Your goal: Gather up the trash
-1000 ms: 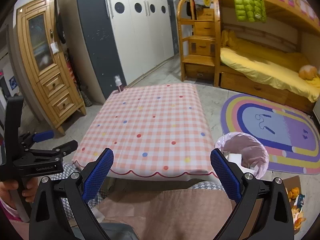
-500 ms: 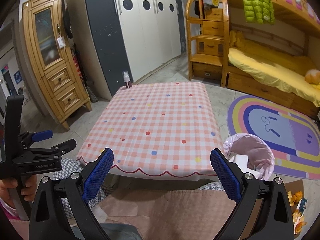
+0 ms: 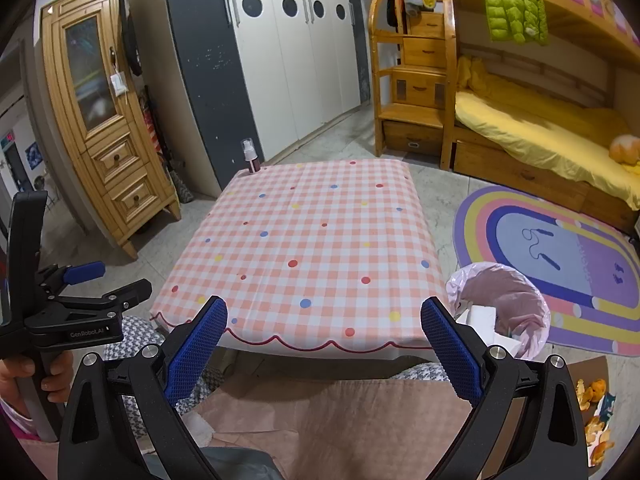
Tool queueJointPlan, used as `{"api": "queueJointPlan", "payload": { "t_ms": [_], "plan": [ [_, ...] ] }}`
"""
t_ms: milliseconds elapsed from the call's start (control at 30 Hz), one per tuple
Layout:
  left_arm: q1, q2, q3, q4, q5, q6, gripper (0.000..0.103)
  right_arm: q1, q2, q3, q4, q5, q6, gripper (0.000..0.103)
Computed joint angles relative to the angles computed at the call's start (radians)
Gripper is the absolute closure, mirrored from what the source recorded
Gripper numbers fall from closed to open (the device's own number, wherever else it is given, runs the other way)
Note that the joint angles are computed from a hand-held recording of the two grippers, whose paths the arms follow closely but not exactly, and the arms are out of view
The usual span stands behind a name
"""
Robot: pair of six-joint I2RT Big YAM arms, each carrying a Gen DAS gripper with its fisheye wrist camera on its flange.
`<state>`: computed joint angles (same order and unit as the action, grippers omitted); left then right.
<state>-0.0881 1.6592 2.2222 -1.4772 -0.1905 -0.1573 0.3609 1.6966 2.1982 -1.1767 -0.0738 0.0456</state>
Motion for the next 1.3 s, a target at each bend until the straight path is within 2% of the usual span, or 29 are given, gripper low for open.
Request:
{"api": "queueJointPlan", "payload": {
  "t_ms": [1300],
  "plan": [
    [-0.002,0.01,0.014,-0.01,0.005,-0.001,0.007,-0.009,-0.006,-0.024,0.014,-0.004,0.004,0.007]
  ]
}}
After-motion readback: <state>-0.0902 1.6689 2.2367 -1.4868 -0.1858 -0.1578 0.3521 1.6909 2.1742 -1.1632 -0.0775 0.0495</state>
